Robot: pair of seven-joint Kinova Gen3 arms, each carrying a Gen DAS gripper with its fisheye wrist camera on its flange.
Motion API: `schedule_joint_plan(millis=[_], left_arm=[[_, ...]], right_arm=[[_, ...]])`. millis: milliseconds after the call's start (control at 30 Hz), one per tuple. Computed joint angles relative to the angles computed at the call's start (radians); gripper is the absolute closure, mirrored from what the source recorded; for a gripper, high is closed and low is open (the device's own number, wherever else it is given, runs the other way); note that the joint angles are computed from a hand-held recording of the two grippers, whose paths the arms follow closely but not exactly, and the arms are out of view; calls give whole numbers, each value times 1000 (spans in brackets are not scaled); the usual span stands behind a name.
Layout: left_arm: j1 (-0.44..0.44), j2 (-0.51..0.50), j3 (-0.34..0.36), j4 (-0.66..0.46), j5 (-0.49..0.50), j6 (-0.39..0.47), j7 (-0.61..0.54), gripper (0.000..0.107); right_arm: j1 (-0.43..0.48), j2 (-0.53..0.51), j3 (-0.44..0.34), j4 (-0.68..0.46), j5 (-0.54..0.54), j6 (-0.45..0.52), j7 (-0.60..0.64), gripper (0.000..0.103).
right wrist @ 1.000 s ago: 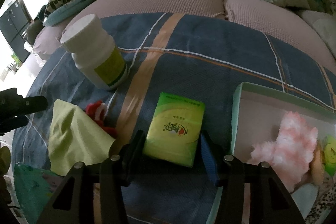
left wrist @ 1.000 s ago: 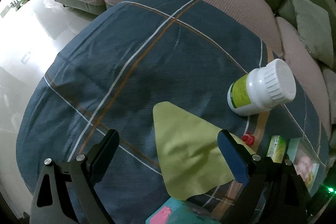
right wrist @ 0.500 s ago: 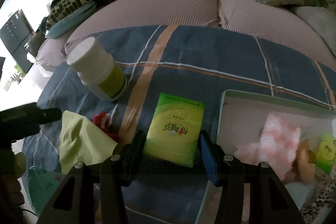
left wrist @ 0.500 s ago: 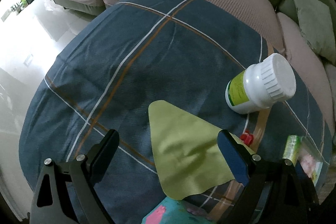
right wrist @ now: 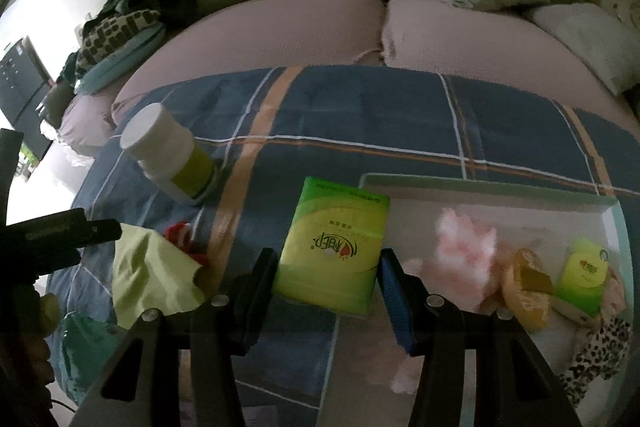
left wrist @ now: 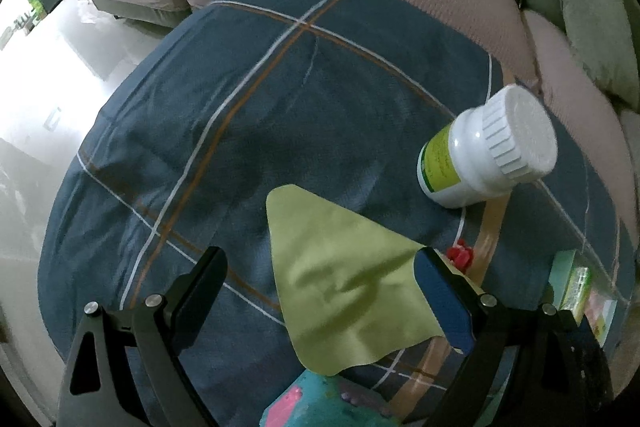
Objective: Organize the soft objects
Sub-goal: 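Grasp the yellow-green cloth with the left tool while right tool holds the tissue pack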
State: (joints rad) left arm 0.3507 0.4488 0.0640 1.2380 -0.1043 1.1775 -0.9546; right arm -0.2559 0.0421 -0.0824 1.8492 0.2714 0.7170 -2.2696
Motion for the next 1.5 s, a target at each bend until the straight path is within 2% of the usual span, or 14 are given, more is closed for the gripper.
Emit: schedule_joint_plan(millis=[100, 233, 367, 633, 833, 967, 1333, 1400, 1500], left_arm=[[-22, 29, 16, -33, 31, 23, -44, 13], [-88, 69, 44, -72, 148, 50, -120, 13], [-86, 97, 30, -133, 159, 94, -128, 13], [-64, 234, 11, -358, 146, 269, -112, 13], [-33, 322, -3, -487, 118, 367, -101, 13], [-18, 387, 2, -602, 119, 450, -125, 13], [67, 555, -46, -959, 37, 733, -245, 13], [64, 557, -47, -959, 43, 739, -249, 13], [47, 528, -32, -870, 81, 687, -228, 30]], right_arm=[[9, 1, 6, 1, -11, -2, 2, 49], [14, 1, 7, 1, -22, -9, 6, 49], [14, -2, 5, 2, -26, -14, 9, 49], [25, -13, 9, 12, -48, -30, 21, 49], [37, -21, 11, 17, -44, -30, 10, 49], [46, -28, 13, 22, -58, -38, 22, 49], [62, -40, 14, 29, -89, -56, 47, 49], [65, -42, 14, 30, -93, -57, 51, 49], [70, -43, 15, 31, -100, -60, 53, 49]])
